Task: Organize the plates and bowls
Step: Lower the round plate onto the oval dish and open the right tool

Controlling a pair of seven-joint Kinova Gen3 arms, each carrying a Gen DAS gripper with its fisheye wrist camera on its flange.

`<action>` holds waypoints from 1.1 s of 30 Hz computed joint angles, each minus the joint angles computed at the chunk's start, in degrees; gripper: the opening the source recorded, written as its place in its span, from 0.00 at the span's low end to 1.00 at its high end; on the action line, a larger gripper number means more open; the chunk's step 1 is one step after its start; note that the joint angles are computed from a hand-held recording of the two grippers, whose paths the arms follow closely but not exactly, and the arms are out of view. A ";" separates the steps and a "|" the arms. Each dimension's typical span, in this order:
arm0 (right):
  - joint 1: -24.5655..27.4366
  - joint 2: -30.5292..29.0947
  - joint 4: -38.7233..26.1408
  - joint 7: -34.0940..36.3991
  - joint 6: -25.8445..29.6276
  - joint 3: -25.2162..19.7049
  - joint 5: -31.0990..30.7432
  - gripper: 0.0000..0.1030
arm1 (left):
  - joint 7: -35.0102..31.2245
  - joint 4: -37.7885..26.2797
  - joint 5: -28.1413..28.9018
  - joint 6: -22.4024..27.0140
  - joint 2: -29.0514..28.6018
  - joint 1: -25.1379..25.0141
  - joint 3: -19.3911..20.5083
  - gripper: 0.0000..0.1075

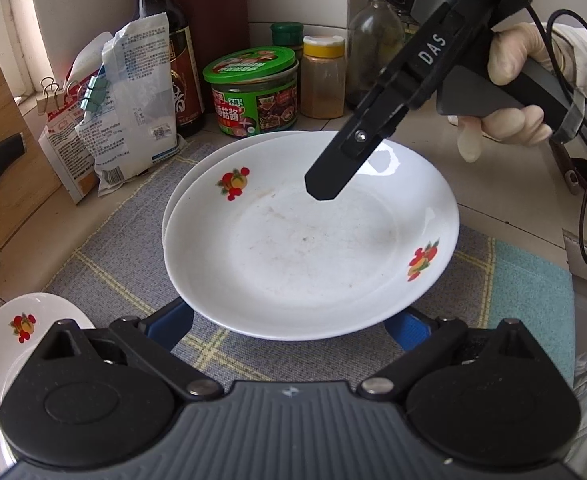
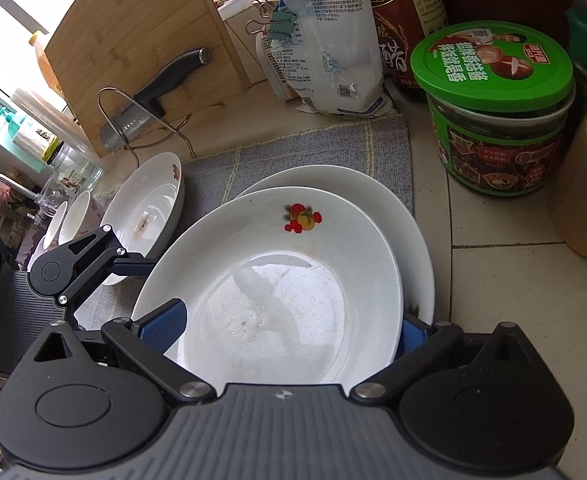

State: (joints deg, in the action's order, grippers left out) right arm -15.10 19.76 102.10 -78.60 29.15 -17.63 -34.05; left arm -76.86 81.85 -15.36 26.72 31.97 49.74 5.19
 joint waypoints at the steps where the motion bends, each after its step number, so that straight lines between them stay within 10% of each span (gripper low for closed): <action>1: -0.28 -0.20 0.15 -0.44 -0.05 0.38 0.32 1.00 | -0.29 -0.16 0.37 0.19 0.05 -0.41 0.44 0.93; 33: -12.35 -4.21 -1.53 -22.71 3.73 6.86 23.03 1.00 | 14.36 1.94 -8.20 -0.94 -1.41 7.03 -5.80 0.94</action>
State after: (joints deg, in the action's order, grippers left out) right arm -27.45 15.54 100.57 -101.31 32.88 -10.77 -11.02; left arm -62.49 83.79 -23.56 25.78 30.56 56.77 -0.61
